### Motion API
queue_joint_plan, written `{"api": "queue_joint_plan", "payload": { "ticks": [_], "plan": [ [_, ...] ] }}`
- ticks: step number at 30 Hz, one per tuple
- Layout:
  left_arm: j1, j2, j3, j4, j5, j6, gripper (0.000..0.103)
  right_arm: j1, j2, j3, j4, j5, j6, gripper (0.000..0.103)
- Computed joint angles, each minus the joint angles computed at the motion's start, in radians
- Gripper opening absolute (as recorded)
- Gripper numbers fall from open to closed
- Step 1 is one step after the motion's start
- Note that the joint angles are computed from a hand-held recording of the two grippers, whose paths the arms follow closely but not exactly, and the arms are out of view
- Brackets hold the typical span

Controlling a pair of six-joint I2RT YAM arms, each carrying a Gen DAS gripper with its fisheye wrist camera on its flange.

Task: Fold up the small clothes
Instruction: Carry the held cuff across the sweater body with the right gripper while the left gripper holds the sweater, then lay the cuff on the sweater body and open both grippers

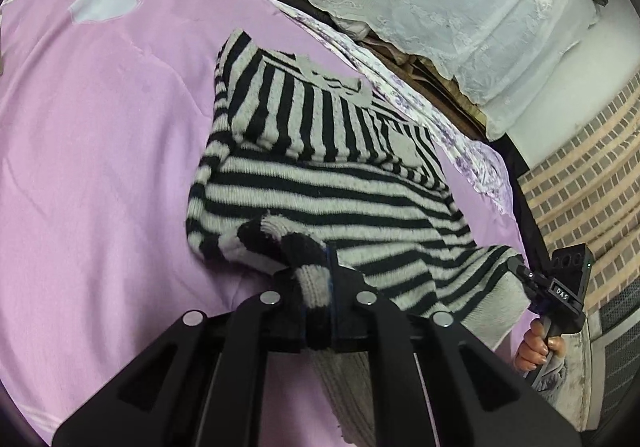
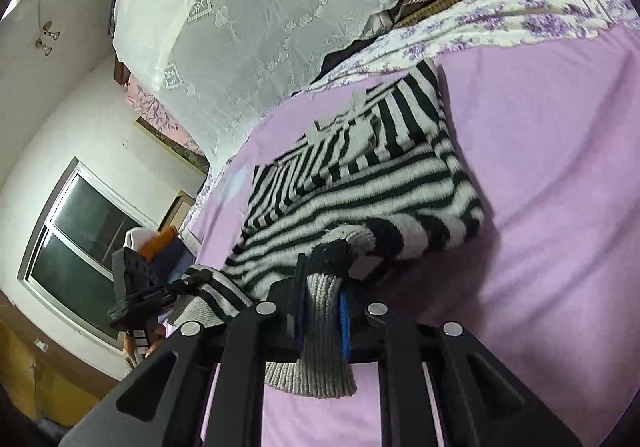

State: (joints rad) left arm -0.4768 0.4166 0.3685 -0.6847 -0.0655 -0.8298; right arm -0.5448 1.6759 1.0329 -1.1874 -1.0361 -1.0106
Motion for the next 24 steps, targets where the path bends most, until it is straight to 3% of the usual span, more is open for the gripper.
{"api": "queue_joint_plan", "payload": {
  "ticks": [9,24],
  "plan": [
    [0.205,0.169,0.102,0.090,0.114,0.159,0.006,0.119,0.011,0.086,0.173,-0.033,0.290,0.014],
    [0.428,0.455,0.238,0.218,0.231,0.288,0.006,0.284,0.065,0.204,0.472,-0.005,0.678,0.014]
  ]
}}
